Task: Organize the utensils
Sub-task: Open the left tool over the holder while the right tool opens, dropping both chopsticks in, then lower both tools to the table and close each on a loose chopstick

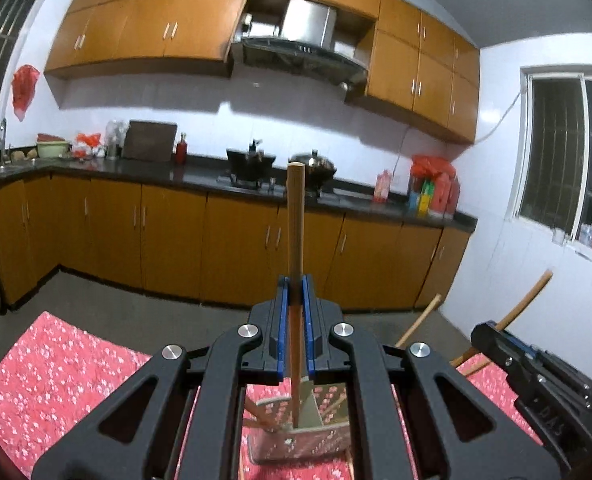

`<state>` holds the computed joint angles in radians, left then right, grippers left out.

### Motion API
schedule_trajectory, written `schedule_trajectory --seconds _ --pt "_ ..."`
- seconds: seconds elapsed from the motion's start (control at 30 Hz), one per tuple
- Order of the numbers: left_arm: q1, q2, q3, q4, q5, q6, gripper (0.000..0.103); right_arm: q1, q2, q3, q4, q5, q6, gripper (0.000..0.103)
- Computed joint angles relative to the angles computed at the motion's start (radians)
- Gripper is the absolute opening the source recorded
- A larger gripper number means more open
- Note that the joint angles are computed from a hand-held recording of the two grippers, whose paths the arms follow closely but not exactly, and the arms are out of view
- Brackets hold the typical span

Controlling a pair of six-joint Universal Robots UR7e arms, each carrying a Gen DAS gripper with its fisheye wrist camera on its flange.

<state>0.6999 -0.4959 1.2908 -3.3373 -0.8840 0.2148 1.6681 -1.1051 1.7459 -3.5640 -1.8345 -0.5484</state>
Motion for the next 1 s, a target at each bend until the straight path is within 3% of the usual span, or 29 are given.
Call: schedule_trajectory --seconds 0.2,0.27,0.3,0.57,0.7,0.8,0.87,1.0 --pt "0.0 -0.03 0.037 0.005 -0.002 -0.019 0.012 0.0 -0.01 0.016 -0.008 0.008 0.008 0.018" --pt "-0.006 -0.036 0.037 -0.009 0.003 -0.019 0.028 0.006 -0.023 0.034 -0.031 0.016 0.002 0.018" --pt "-0.011 -0.044 0.048 -0.03 0.007 -0.013 0.03 0.009 -0.029 0.043 -0.043 0.02 -0.003 0.018" --pt "-0.034 -0.168 0.231 -0.135 0.008 -0.03 0.03 0.001 -0.136 0.199 -0.185 0.051 -0.023 0.021" --pt "-0.034 -0.23 0.362 -0.162 0.064 -0.05 0.03 -0.044 -0.163 0.277 -0.222 -0.019 -0.03 0.025" --pt "-0.014 -0.245 0.417 -0.085 0.121 -0.091 0.03 -0.105 -0.168 0.297 -0.12 -0.094 0.038 0.025" --pt "0.011 -0.248 0.437 0.037 0.158 -0.165 0.03 -0.157 -0.164 0.298 0.006 -0.127 0.115 0.025" --pt "0.049 -0.243 0.462 0.197 0.188 -0.28 0.03 -0.218 -0.144 0.294 0.195 -0.105 0.218 0.024"
